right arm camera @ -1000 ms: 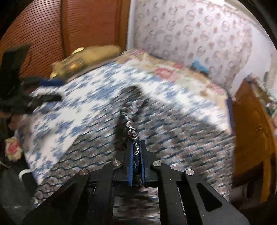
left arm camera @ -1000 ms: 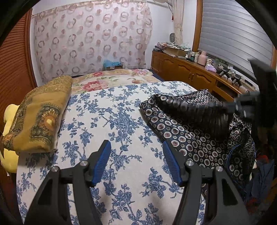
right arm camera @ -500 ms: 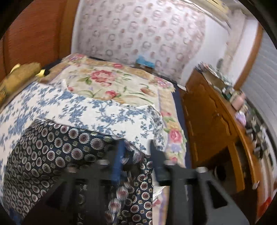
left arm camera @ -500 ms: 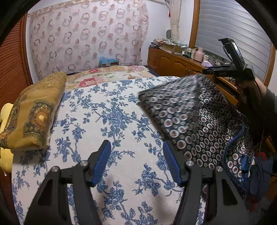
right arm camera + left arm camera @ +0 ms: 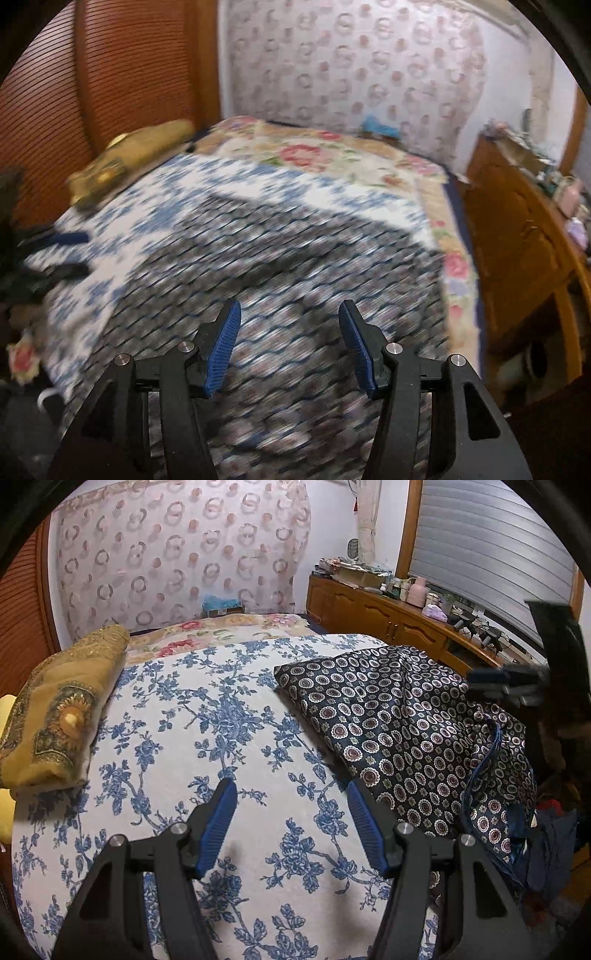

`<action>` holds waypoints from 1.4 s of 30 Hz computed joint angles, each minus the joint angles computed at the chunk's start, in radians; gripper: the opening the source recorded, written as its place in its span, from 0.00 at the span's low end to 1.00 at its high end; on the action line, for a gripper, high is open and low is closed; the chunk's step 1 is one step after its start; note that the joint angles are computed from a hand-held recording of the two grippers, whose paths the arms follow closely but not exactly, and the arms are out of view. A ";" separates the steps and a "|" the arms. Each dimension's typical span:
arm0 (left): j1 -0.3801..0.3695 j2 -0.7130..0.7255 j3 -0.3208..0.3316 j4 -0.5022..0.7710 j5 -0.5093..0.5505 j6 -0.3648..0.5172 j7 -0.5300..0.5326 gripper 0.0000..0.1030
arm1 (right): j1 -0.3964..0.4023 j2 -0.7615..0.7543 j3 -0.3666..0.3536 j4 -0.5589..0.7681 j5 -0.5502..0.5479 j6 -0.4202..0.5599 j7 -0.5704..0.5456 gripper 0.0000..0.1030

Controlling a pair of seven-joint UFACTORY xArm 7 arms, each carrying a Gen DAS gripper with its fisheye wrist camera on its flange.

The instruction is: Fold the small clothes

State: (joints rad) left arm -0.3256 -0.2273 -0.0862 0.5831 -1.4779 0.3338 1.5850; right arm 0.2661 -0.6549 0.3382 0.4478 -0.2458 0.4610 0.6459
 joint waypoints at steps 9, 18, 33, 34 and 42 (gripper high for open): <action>0.003 -0.013 0.006 -0.013 0.003 0.014 -0.012 0.60 | 0.073 0.038 0.020 0.020 0.044 -0.037 0.029 0.55; 0.003 -0.020 0.010 -0.023 0.010 0.025 -0.018 0.60 | 0.168 0.032 -0.005 -0.035 0.112 0.016 0.013 0.55; -0.013 -0.026 -0.003 -0.032 0.009 0.020 -0.022 0.60 | 0.251 -0.273 0.028 -0.194 0.161 0.222 0.143 0.54; -0.014 -0.026 -0.004 -0.032 0.011 0.018 -0.025 0.60 | 0.256 -0.306 0.032 -0.203 0.162 0.249 0.157 0.54; -0.021 -0.027 -0.003 -0.034 0.017 0.016 -0.028 0.60 | 0.250 -0.468 0.055 -0.218 0.139 0.330 0.217 0.54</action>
